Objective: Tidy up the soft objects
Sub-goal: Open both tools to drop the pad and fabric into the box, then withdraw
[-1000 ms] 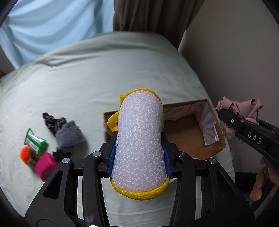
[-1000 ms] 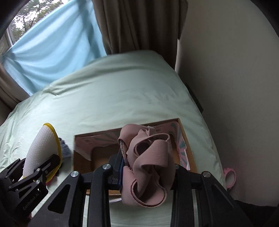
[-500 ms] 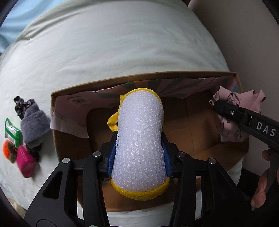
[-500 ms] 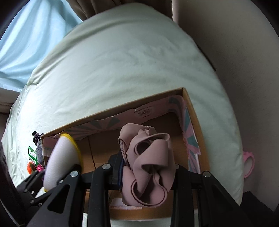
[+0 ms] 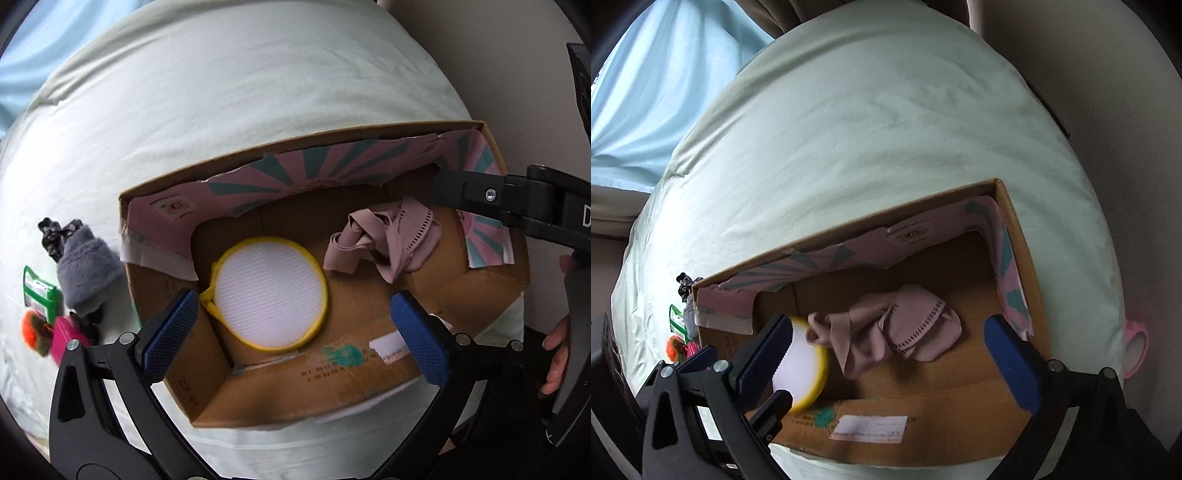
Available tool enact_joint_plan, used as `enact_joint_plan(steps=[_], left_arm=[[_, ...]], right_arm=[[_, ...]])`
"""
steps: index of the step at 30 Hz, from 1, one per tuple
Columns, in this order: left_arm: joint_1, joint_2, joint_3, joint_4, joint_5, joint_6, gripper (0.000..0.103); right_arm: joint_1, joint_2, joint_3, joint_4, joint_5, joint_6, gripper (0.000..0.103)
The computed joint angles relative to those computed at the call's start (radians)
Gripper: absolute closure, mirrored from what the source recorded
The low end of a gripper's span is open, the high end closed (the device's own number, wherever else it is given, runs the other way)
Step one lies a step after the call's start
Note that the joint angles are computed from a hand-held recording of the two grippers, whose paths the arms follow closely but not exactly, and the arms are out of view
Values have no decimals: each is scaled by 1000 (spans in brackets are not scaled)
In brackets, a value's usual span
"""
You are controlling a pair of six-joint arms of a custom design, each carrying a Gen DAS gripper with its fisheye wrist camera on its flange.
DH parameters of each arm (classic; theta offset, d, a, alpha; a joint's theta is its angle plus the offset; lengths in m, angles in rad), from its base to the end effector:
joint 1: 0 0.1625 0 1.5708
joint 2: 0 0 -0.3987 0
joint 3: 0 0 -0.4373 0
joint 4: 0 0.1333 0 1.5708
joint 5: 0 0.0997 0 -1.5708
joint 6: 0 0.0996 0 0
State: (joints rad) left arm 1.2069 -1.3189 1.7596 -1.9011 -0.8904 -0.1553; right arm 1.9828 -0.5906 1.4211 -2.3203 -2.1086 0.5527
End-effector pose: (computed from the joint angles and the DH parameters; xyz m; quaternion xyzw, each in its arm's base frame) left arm -0.0252 -0.6169 0.2741 0.1163 0.9342 -0.0353 0.3354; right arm 0.3631 -0.6255 -0.0317 -0.0570 -0.9616 0.0886 0.2533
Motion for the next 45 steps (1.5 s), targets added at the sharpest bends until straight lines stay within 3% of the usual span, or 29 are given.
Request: enact_joint_plan(steps=[13, 20, 33, 39, 45], left_arm=[[-90, -185, 77, 9, -5, -6, 0], [-168, -317, 88, 52, 18, -32, 0], [-324, -636, 118, 176, 137, -99, 0], [-336, -757, 82, 263, 191, -95, 0], [-288, -820, 6, 297, 203, 11, 0]], right_arm=[[98, -63, 33, -22, -59, 18, 0], [193, -99, 26, -27, -88, 18, 0], [415, -80, -37, -39, -263, -59, 0], [493, -24, -79, -76, -305, -43, 0], [560, 84, -182, -79, -346, -6, 0]])
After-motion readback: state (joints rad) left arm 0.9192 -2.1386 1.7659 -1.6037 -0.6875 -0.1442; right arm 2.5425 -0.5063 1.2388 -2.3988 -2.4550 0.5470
